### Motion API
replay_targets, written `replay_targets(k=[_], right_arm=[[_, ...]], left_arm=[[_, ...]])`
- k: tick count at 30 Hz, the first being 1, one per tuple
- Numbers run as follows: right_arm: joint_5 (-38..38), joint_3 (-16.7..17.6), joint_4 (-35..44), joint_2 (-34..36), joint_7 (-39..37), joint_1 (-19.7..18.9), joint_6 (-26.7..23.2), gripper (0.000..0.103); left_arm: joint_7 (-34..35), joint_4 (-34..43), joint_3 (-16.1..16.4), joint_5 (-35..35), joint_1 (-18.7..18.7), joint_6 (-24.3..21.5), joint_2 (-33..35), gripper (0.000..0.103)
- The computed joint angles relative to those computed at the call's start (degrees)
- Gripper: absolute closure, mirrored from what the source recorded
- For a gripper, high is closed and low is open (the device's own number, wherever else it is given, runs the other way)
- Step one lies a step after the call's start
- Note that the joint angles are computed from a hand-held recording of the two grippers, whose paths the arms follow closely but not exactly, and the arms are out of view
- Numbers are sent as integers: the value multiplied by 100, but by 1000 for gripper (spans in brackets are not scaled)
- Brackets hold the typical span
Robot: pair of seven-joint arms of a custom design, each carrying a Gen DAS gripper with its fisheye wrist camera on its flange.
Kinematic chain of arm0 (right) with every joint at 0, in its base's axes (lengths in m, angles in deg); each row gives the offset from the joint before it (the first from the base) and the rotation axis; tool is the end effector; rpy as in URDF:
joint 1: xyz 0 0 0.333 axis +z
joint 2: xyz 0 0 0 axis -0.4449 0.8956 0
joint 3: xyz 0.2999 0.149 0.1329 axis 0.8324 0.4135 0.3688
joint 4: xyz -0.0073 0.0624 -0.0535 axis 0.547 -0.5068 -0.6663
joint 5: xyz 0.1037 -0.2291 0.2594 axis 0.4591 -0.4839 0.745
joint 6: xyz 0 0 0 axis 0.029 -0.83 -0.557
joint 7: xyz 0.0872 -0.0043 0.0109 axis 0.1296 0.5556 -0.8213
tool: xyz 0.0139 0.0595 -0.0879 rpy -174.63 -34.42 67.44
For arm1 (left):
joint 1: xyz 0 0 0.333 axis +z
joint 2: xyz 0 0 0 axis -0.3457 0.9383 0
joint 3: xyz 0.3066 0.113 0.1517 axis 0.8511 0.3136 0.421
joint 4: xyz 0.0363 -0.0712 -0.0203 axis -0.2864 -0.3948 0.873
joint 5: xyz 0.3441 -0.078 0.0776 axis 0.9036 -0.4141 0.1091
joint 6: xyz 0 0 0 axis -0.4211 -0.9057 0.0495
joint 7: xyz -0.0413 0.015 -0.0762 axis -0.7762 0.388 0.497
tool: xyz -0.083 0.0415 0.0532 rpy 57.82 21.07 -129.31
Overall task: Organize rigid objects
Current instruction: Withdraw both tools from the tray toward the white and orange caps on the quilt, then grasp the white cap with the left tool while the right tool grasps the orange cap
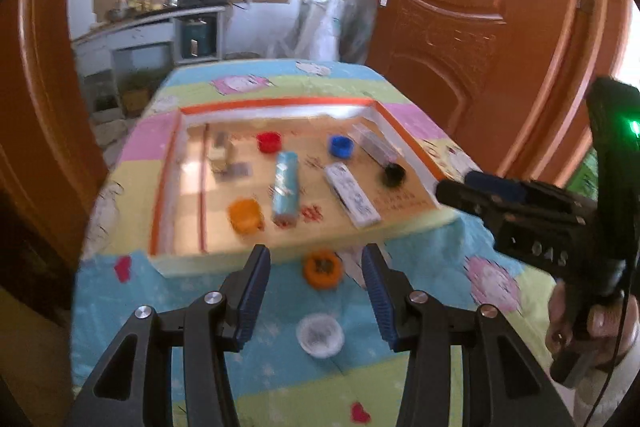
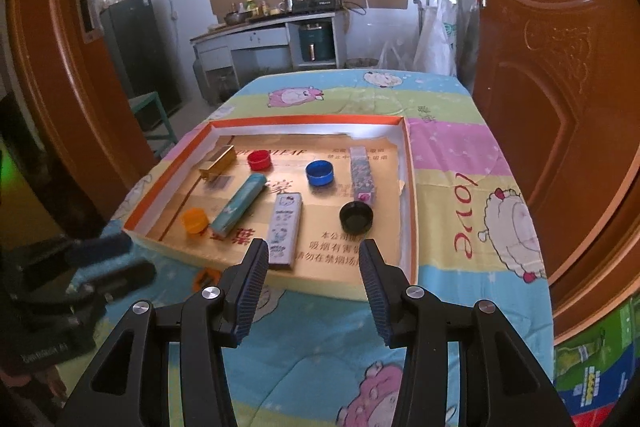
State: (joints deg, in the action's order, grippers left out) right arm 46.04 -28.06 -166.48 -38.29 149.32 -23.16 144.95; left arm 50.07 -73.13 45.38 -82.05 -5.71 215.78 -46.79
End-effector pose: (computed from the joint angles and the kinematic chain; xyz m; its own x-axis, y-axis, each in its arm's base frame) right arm 0.6708 0.1972 0.4192 0.3236 -0.9347 -0.1469 -0.6765 -0.1200 -0.7266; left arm 0.6106 -0.0905 0.4319 -0.2111 -0.9631 0.1670 -0.7327 0.0429 -0.6791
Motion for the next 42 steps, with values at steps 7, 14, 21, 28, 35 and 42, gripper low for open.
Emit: replay_targets(k=[7, 14, 21, 28, 35, 42], right_arm=[[74, 239, -474, -280, -20, -194, 178, 54], [138, 528, -670, -378, -104, -453, 150, 54], [313, 938, -625, -255, -297, -763, -39, 54], [857, 1585, -471, 65, -862, -1082, -215, 54], [724, 754, 61, 393, -788, 29, -450, 54], [274, -488, 807, 761, -49, 1211, -862, 61]], left_arm=[[566, -376, -665, -447, 518, 44, 104, 55], [258, -524, -473, -101, 356, 250, 244, 55], [-280, -596, -159, 424, 115, 544, 305, 72], [-788, -983, -790, 683, 927, 959, 129, 72], [-1176, -1451, 299, 850, 168, 1367, -537, 72], [-1835, -1589, 119, 1603, 636, 1495, -604, 72]])
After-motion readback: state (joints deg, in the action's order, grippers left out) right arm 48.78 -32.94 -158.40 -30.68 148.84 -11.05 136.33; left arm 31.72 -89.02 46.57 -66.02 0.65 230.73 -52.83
